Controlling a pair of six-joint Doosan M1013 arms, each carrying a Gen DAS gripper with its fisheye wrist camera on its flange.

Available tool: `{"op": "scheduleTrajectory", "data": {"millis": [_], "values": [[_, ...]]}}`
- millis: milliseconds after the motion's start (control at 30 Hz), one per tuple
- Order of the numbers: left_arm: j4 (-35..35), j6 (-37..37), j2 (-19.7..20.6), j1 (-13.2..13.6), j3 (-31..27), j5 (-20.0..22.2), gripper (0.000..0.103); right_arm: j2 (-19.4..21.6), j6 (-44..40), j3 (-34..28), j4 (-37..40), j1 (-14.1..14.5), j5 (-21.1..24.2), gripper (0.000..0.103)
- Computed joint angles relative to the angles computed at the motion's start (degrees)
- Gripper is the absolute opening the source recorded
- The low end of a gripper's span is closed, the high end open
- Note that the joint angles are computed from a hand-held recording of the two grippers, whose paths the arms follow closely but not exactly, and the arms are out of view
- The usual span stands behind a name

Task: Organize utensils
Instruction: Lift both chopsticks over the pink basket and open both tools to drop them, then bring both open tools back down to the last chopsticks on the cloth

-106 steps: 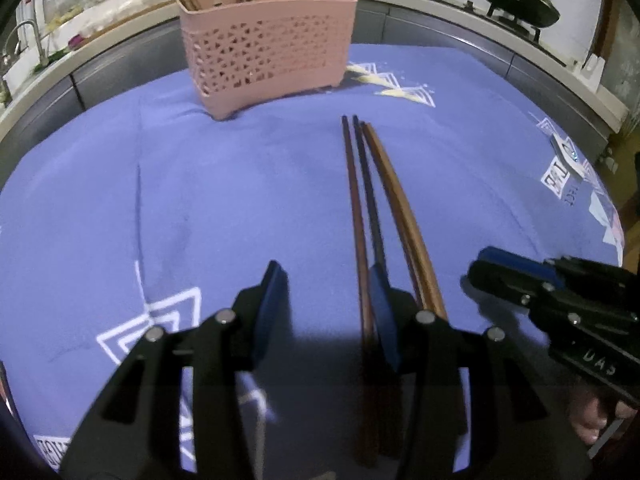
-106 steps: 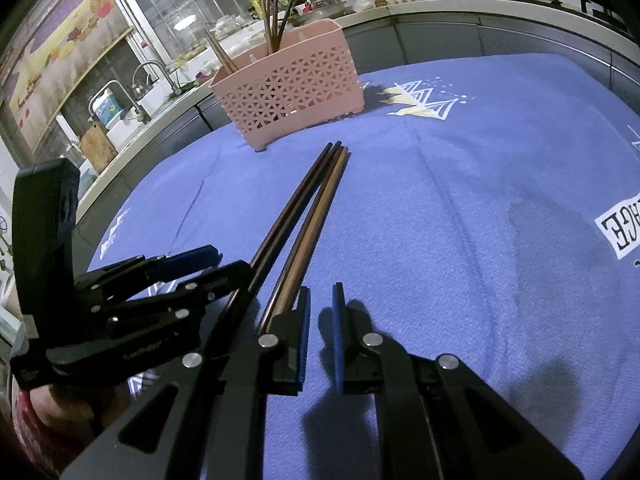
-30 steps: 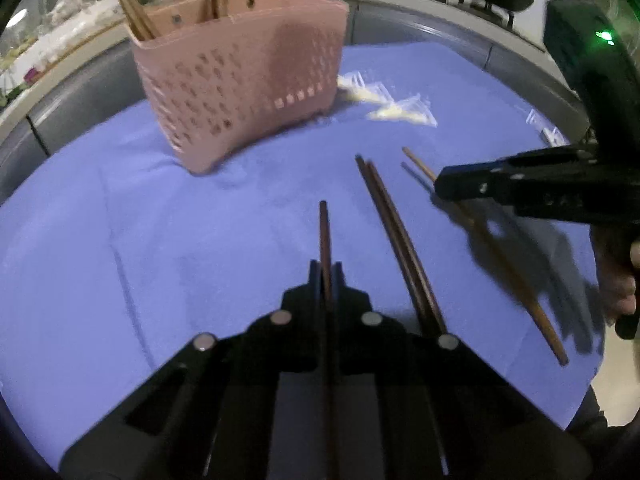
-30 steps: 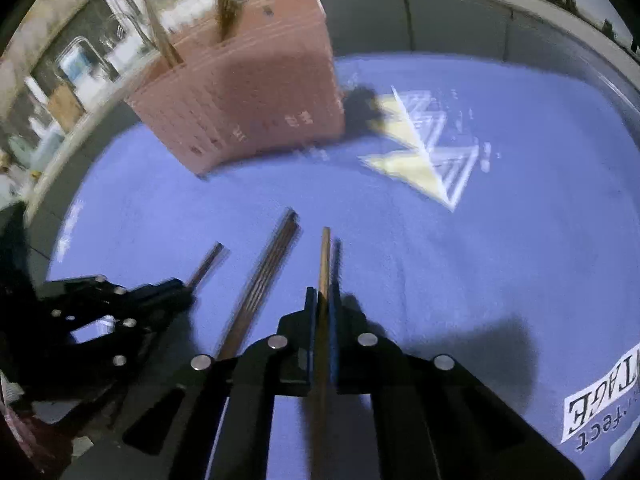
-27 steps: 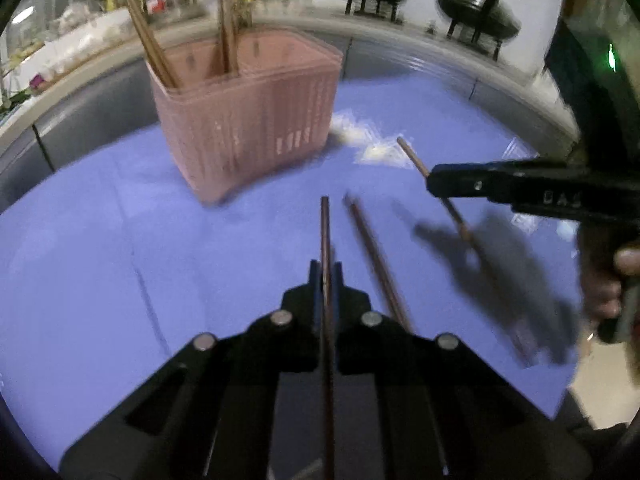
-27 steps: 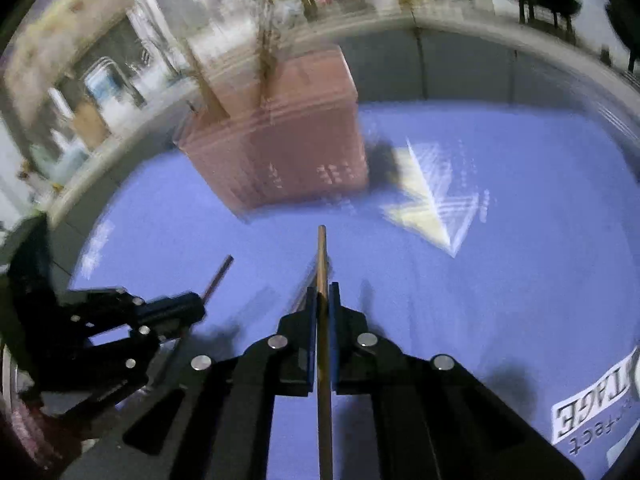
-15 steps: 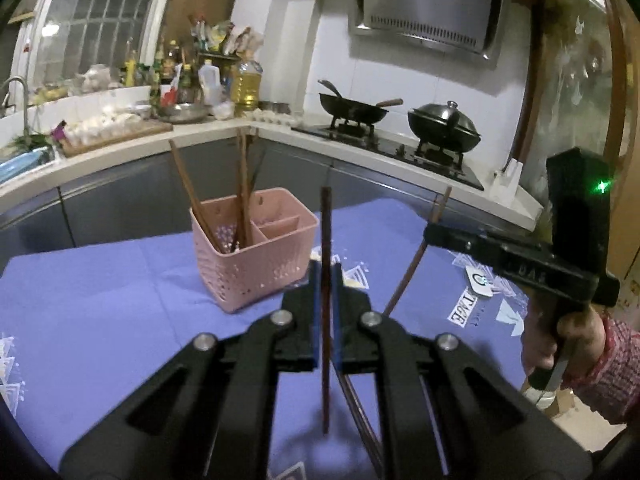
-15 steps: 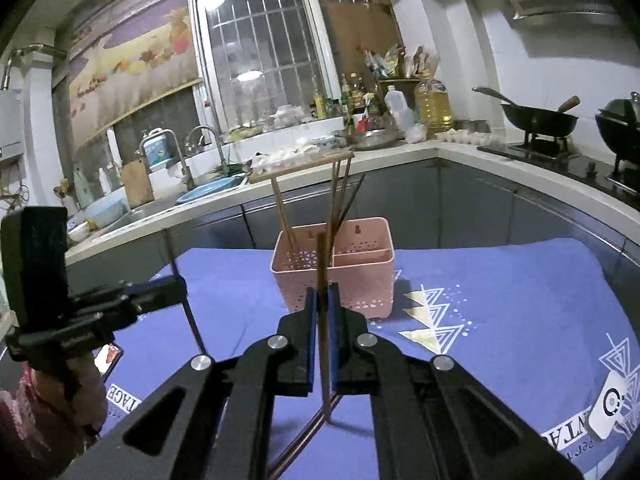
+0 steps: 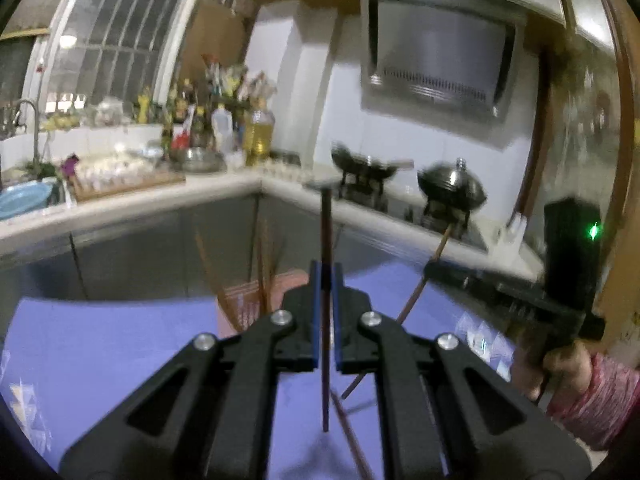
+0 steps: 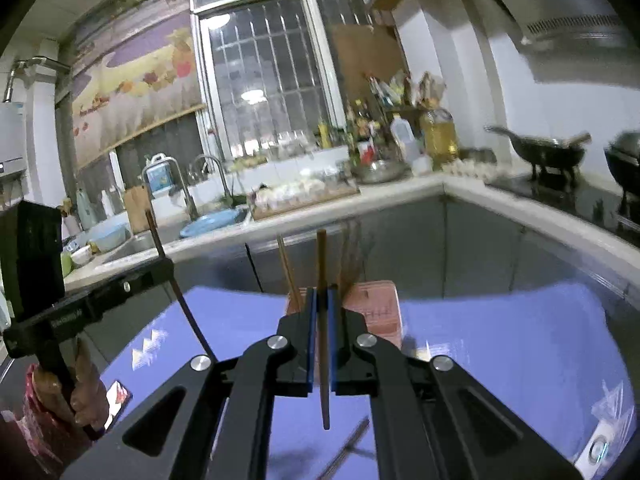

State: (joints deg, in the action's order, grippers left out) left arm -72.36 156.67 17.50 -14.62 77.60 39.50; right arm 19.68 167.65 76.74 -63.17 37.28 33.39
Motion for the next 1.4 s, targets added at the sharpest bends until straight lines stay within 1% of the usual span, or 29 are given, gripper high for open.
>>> {"op": "scheduleTrajectory", "data": {"millis": [133,200,267,300,367,467,567,667,767,800,833,867,900,933,1000,1033,1100,1133,1167,1233,1300,1367,1400], "values": [[-0.3,-1.7,2.2,-0.6,-6.0,-3.6,0.005,3.0,-3.6,-6.9,-0.6,-0.8,0.5,0.006],[0.5,-1.6,3.0,-1.3,-7.6,-6.6,0.005,4.8,-5.5,-10.1,0.0,-1.4,0.7,0.006],[0.5,-0.1,3.9,-1.9,-8.8,-9.7,0.005,6.6,-7.7,-12.9,1.0,-2.0,0.9,0.006],[1.2,-0.1,4.5,-2.2,-9.5,-10.3,0.005,7.4,-9.0,-13.9,1.9,-2.2,1.0,0.006],[5.7,-4.0,6.0,-2.6,-11.1,-10.3,0.005,9.3,-13.4,-16.4,6.2,-2.7,1.8,0.006],[12.0,-10.0,8.2,-3.2,-13.0,-9.3,0.005,11.3,-19.0,-18.6,12.0,-3.4,3.0,0.006],[17.3,-15.3,10.1,-3.5,-14.3,-7.8,0.005,12.8,-22.8,-19.9,16.6,-3.9,4.8,0.006],[21.7,-20.4,11.8,-3.8,-15.4,-6.2,0.005,14.1,-25.4,-21.2,20.4,-4.5,6.3,0.006],[26.2,-25.6,13.0,-4.3,-15.6,-5.8,0.005,15.1,-26.1,-21.8,22.6,-4.8,7.5,0.006],[28.1,-27.6,13.3,-4.4,-15.9,-5.2,0.007,15.3,-27.0,-21.9,24.4,-5.0,7.4,0.007],[30.3,-29.9,13.8,-4.6,-16.3,-4.3,0.019,15.4,-27.5,-21.8,25.9,-5.1,7.3,0.007],[34.3,-34.1,14.2,-4.8,-16.8,-3.6,0.025,15.4,-27.4,-21.7,27.3,-5.3,7.4,0.008],[36.5,-36.5,14.2,-5.0,-16.7,-4.1,0.038,15.3,-26.0,-21.3,26.7,-5.3,7.2,0.008],[37.8,-38.2,14.1,-5.0,-16.4,-4.7,0.049,15.0,-24.8,-20.7,26.3,-5.4,6.5,0.009],[36.1,-37.9,13.7,-4.6,-15.7,-5.1,0.051,14.0,-23.2,-19.3,26.3,-5.4,5.4,0.012],[34.6,-37.0,13.1,-4.4,-15.0,-5.6,0.051,13.6,-22.6,-18.7,26.0,-5.4,5.0,0.015],[32.8,-35.3,11.8,-4.3,-13.6,-7.1,0.051,12.5,-20.0,-17.4,23.0,-5.0,4.3,0.023],[31.5,-34.0,11.0,-4.2,-12.6,-8.1,0.051,11.8,-17.9,-16.4,20.5,-4.6,3.9,0.032],[29.4,-31.9,9.9,-4.1,-11.2,-9.4,0.051,11.2,-16.0,-15.5,18.4,-4.3,3.3,0.039],[25.3,-28.2,7.8,-3.9,-8.7,-10.7,0.051,10.1,-11.8,-13.6,13.8,-3.9,2.2,0.041],[20.0,-23.4,6.0,-3.5,-6.1,-11.2,0.051,8.6,-7.6,-11.1,9.4,-3.2,1.2,0.041],[14.6,-17.8,3.9,-3.1,-2.4,-12.0,0.051,6.8,-1.9,-7.8,4.9,-2.6,0.3,0.041],[13.1,-16.2,3.1,-3.0,-0.9,-12.2,0.051,6.0,0.8,-6.1,3.1,-2.3,-0.1,0.041]]}}
